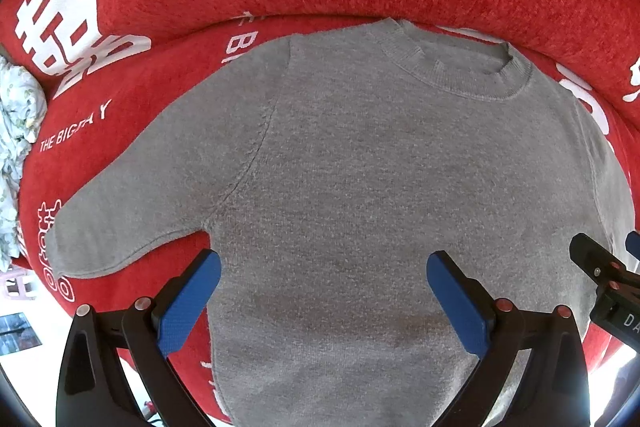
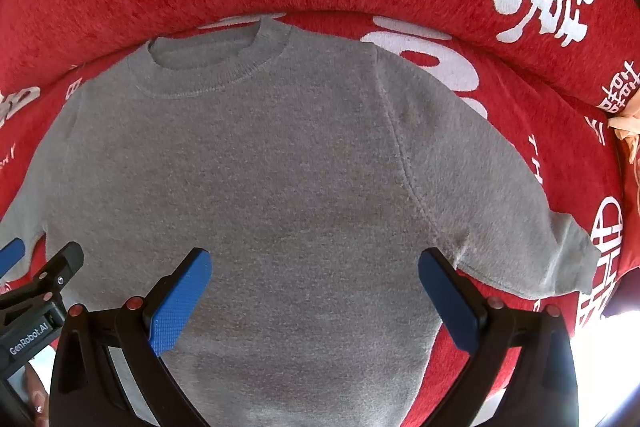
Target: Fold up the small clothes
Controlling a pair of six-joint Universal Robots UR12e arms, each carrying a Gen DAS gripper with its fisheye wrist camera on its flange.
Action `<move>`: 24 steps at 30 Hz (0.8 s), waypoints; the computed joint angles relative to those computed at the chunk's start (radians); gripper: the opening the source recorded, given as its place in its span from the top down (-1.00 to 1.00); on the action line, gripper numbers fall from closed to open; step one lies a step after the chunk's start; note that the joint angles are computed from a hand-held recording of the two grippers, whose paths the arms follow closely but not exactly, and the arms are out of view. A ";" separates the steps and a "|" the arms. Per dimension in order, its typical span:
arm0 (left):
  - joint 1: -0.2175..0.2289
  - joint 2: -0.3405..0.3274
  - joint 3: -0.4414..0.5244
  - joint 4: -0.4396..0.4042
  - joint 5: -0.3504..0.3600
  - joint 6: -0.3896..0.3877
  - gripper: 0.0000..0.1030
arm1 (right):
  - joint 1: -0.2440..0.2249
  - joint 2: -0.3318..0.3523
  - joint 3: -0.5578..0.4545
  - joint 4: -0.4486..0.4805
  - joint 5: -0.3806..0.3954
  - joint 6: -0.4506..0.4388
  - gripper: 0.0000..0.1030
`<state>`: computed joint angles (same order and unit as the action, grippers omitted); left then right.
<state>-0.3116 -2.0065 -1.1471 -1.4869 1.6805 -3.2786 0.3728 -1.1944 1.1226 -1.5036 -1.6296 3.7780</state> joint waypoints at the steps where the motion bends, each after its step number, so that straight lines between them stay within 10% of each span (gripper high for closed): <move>1: 0.000 0.000 0.000 0.001 0.001 0.000 -1.00 | 0.000 -0.001 0.001 -0.001 -0.001 0.000 -1.00; 24: -0.002 0.012 -0.012 0.012 0.004 -0.006 -1.00 | 0.002 -0.003 -0.002 -0.006 0.000 0.009 -1.00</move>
<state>-0.3134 -1.9949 -1.1594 -1.4748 1.6848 -3.2848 0.3749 -1.1975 1.1210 -1.5096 -1.6300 3.7865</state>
